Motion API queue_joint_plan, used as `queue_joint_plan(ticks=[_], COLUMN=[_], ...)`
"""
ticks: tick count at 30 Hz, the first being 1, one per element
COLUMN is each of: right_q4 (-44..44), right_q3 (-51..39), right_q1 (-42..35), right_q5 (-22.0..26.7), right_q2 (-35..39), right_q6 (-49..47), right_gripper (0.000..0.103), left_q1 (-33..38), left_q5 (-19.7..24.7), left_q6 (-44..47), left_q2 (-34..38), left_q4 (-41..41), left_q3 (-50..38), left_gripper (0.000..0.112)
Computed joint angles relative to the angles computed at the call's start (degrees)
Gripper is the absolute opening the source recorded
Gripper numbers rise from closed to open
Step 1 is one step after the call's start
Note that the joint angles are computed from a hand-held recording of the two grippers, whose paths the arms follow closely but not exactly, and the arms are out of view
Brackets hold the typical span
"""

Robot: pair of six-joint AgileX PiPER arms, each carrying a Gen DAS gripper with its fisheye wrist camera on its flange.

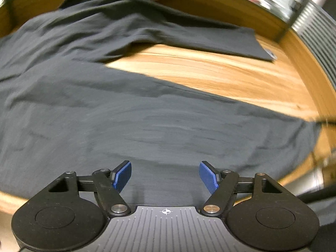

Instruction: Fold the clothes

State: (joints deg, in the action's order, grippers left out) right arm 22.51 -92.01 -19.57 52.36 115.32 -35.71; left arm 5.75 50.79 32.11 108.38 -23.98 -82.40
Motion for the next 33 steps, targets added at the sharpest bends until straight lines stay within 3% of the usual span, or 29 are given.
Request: queue_joint_plan(ticks=[7,11,15,20,23,33], right_q4=[-0.7,-2.6,-3.6,-4.1,-4.2,-10.2], right_q3=[-18.2,-25.1,-32.7,-42.8,-40.2,-2.7], right_q1=[2.4,4.6,6.6,7.2,6.4,-2.4], right_q5=[7.2,8.4,8.6,12.8,13.8,9.4], right_q2=[7.8,11.6,16.5,21.4,19.1,-5.1], right_q6=[-0.9,0.5,2.8,3.2,2.2,0.3], right_gripper=[0.001,0.001,0.001,0.001,0.001,0.002], left_q1=[-5.3,-7.9,-9.4,-10.1,-9.6,-9.4], left_q5=[-4.2,-6.6,-7.3,-7.0,-6.6,-0.1], left_q6=[6.9,7.6,7.1,6.7,7.1,13.6], left_q2=[-2.9,-4.0,-4.2,-4.4,-4.2,1.2], left_q4=[-1.4,-1.0,-1.0,-0.8,-0.5,-1.9], left_q3=[6.3,9.2,10.4,10.8,10.3,1.9], left_gripper=[0.076,0.077,0.078,0.078,0.078,0.079])
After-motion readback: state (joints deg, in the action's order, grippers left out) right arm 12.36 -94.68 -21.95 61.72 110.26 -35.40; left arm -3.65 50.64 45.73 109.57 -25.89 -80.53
